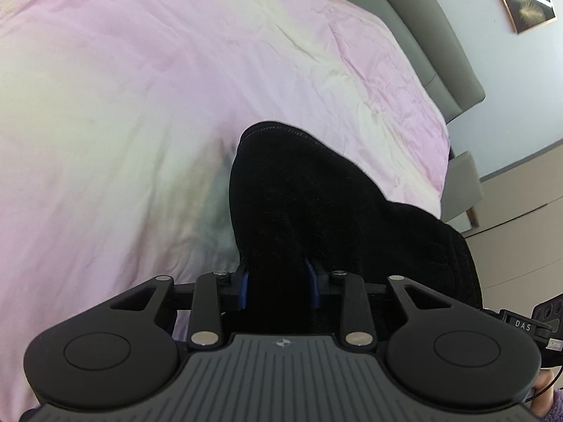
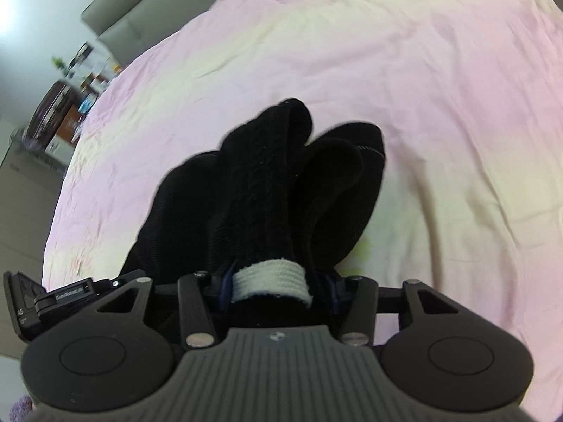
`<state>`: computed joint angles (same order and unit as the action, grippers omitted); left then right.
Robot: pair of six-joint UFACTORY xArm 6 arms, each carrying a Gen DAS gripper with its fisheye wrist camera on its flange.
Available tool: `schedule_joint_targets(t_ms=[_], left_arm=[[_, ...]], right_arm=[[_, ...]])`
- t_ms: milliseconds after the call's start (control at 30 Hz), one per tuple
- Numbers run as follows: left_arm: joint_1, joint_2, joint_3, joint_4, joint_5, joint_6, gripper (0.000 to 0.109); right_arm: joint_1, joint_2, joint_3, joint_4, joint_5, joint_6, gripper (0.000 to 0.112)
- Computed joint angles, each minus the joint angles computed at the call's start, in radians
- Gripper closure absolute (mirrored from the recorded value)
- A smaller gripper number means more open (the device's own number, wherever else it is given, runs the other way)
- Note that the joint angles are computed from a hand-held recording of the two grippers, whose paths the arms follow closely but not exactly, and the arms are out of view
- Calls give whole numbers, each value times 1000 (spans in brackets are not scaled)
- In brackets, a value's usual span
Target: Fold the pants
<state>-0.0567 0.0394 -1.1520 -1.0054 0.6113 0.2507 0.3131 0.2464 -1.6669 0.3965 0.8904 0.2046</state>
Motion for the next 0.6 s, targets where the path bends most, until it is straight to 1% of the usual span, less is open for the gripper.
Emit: schedule_joint_targets(t_ms=[67,133,233,300,400,467,600], left_arm=[[31,-47,32,-18,13,18,75],[62,-95,64,-2,13,25,75],[131,-171,111,20,21,37,75],[189,-214,133,46,36,40,75],[283,-244,135,89,81,43,75],[347,-229,103,120,117,57,75],[447,-169,25,164,174,92,75]], right_arm=[[31,10,-44,-20,18,17,68],[64,21,-77,-20,13,23,68],[120,57,-136,-8,-1,30,68],[172,99,-193,4,-12,44,68],[229,208,-338,30,-1,57,68],[267,291,-446,40,9,79,68],[327,503,-731,51,48,156,68]])
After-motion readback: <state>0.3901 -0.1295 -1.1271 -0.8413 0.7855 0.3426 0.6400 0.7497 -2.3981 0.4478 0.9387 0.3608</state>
